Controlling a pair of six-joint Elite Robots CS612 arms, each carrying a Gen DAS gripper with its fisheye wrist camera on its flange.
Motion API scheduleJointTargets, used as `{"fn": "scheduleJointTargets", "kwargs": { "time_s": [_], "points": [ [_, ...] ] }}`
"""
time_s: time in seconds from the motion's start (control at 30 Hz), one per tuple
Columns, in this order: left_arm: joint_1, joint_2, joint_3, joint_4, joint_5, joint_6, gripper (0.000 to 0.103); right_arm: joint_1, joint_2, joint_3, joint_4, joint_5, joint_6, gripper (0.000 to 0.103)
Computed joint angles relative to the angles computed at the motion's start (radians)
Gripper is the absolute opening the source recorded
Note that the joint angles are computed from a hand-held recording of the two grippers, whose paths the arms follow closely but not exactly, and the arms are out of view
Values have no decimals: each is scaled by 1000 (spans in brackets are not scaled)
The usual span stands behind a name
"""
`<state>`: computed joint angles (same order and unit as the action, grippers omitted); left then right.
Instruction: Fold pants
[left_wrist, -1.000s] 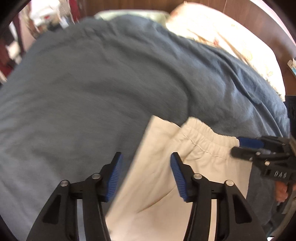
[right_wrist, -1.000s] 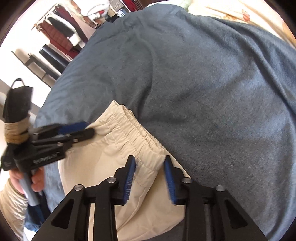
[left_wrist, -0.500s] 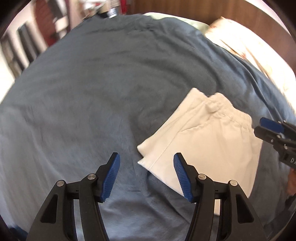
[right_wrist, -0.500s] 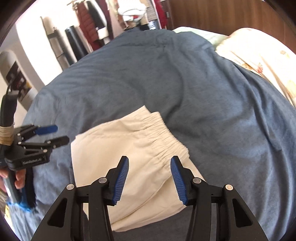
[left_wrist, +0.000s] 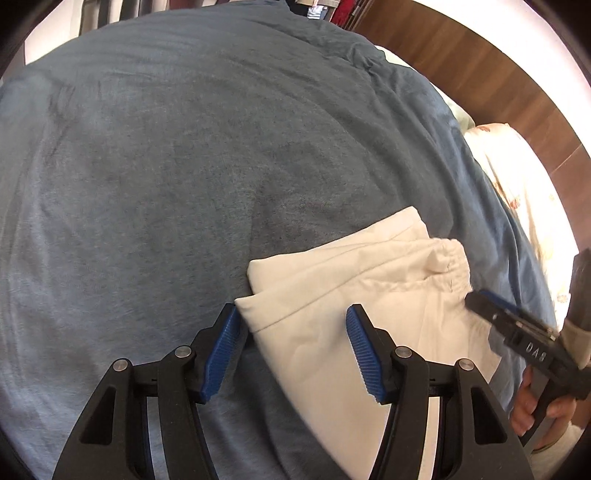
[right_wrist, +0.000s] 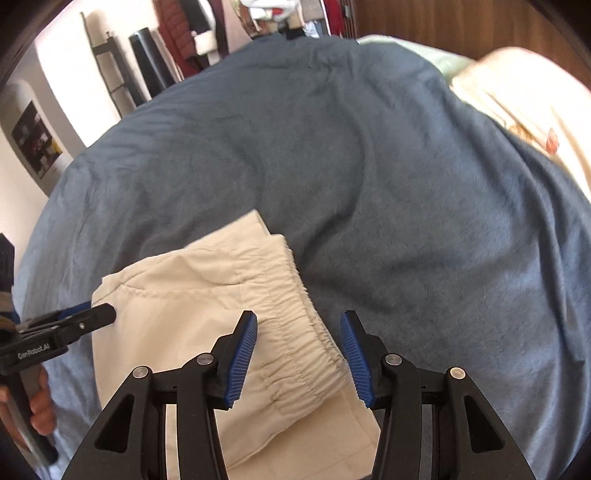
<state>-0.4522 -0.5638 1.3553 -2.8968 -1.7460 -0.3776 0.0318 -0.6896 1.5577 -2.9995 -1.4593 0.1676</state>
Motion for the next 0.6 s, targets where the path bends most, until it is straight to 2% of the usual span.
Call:
{"fn": "scheduleJointTargets", "kwargs": {
  "time_s": [0.13, 0.3, 0.37, 0.6],
  "points": [
    [-5, 12, -22, 29, 12, 2, 58, -5, 6, 2, 16, 16, -1, 48],
    [-20, 16, -28, 43, 61, 23, 59, -16, 5, 20, 5, 33, 26, 54],
    [-25, 17, -30, 48, 81, 36, 59, -23, 6, 26, 2, 52, 45, 57],
    [-34, 20, -30, 49, 118, 63, 58, -43, 11, 35, 9, 128, 118, 57]
  ]
}}
